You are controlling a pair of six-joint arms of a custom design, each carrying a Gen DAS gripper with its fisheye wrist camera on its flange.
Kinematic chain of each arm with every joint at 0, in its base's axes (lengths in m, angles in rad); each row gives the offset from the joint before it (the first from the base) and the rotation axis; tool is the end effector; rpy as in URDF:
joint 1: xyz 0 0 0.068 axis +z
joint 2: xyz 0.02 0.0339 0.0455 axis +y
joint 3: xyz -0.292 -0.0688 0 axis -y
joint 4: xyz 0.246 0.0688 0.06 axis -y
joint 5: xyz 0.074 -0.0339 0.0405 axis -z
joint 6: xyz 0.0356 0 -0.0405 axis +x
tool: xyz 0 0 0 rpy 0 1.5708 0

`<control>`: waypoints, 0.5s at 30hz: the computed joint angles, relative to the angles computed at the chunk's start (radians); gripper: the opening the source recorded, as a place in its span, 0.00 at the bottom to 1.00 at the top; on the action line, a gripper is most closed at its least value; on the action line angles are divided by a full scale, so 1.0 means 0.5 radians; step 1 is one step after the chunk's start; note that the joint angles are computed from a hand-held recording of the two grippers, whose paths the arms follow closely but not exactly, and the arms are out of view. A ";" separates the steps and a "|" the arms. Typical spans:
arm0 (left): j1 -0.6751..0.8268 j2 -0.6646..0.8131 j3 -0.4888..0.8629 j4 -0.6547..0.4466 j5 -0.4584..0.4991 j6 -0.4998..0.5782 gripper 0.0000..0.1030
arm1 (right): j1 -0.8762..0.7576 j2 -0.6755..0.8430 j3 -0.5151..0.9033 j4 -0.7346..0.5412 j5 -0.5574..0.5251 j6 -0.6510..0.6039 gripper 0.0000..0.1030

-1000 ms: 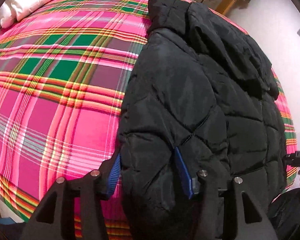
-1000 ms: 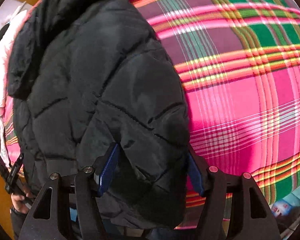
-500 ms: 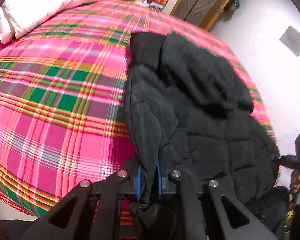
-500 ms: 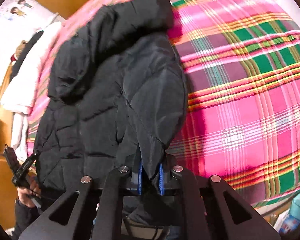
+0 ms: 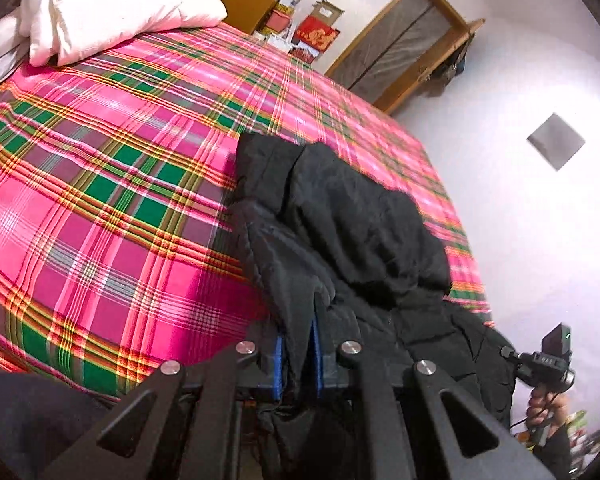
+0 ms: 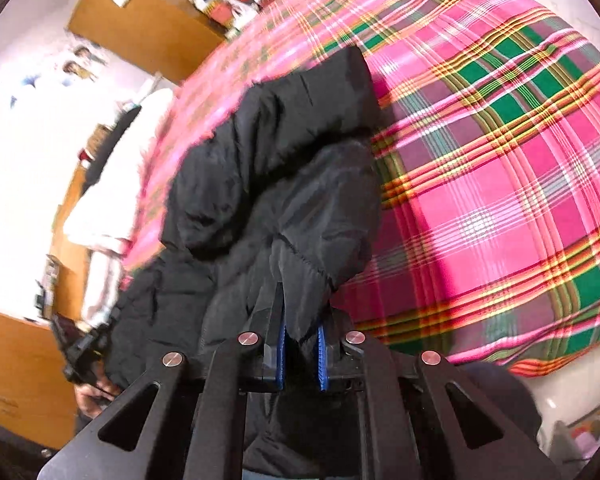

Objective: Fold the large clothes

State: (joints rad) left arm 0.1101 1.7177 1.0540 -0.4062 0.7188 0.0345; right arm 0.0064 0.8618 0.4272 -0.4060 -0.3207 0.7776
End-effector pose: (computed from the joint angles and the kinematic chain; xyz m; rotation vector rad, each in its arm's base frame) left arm 0.3424 0.0143 0.2097 0.1434 2.4688 -0.8770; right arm 0.1501 0.0122 0.2057 0.7928 2.3618 0.7348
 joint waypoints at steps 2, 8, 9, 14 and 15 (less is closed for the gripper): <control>0.024 -0.015 0.027 -0.014 0.054 -0.051 0.11 | -0.070 0.008 -0.005 0.089 -0.055 -0.015 0.11; -0.021 0.127 0.294 -0.020 0.152 -0.291 0.11 | -0.229 0.225 0.095 0.407 -0.203 0.017 0.11; -0.038 0.176 0.376 -0.030 0.170 -0.369 0.11 | -0.274 0.285 0.132 0.448 -0.243 0.027 0.11; -0.146 0.447 0.824 -0.075 0.150 -0.686 0.11 | -0.487 0.691 0.400 0.600 -0.416 0.115 0.11; -0.171 0.522 0.934 -0.086 0.126 -0.755 0.11 | -0.506 0.767 0.455 0.619 -0.429 0.130 0.11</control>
